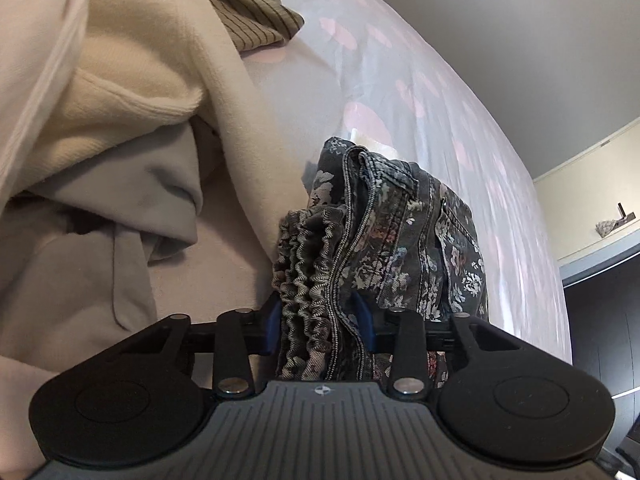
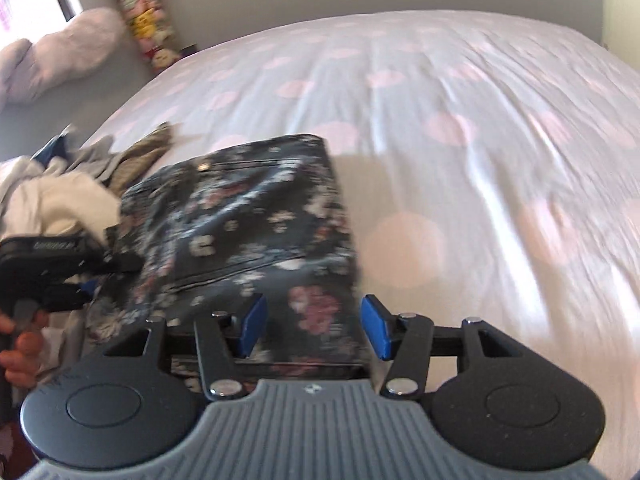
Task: Fold clothes
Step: 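Lift the folded jeans bundle off the bed with both grippers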
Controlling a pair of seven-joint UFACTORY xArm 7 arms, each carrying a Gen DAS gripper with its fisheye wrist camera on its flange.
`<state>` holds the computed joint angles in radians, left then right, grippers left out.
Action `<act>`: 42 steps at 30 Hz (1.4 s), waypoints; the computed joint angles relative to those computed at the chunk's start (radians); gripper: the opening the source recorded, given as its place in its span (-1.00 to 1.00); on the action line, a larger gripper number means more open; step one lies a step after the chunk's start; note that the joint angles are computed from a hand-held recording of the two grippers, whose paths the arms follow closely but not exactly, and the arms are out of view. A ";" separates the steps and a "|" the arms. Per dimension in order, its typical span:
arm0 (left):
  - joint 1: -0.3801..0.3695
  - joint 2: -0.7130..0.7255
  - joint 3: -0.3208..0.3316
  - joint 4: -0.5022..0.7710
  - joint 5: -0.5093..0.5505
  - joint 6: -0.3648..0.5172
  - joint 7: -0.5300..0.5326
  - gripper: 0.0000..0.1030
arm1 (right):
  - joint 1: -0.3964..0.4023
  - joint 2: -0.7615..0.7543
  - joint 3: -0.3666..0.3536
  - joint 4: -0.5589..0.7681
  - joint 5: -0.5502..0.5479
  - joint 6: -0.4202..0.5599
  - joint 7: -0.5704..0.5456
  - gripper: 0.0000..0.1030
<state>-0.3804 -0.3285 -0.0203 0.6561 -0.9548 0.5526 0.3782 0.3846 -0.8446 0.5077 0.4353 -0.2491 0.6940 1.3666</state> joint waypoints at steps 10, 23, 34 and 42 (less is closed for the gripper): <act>-0.002 -0.004 -0.008 -0.008 0.036 -0.004 -0.010 -0.40 | 0.006 -0.041 -0.160 -0.296 0.145 -0.510 0.063 0.13; -0.007 -0.054 -0.014 -0.027 0.100 0.000 -0.053 -0.45 | -0.030 -0.007 -0.121 -0.359 0.274 -0.815 0.092 -0.78; -0.080 -0.106 -0.001 -0.019 0.069 0.221 0.078 -0.52 | 0.139 -0.559 -0.178 -0.354 0.278 -0.083 0.097 -0.79; -0.062 -0.099 -0.025 -0.013 0.078 0.227 0.070 -0.36 | 0.186 -0.656 -0.161 -0.411 0.299 0.045 0.151 -0.56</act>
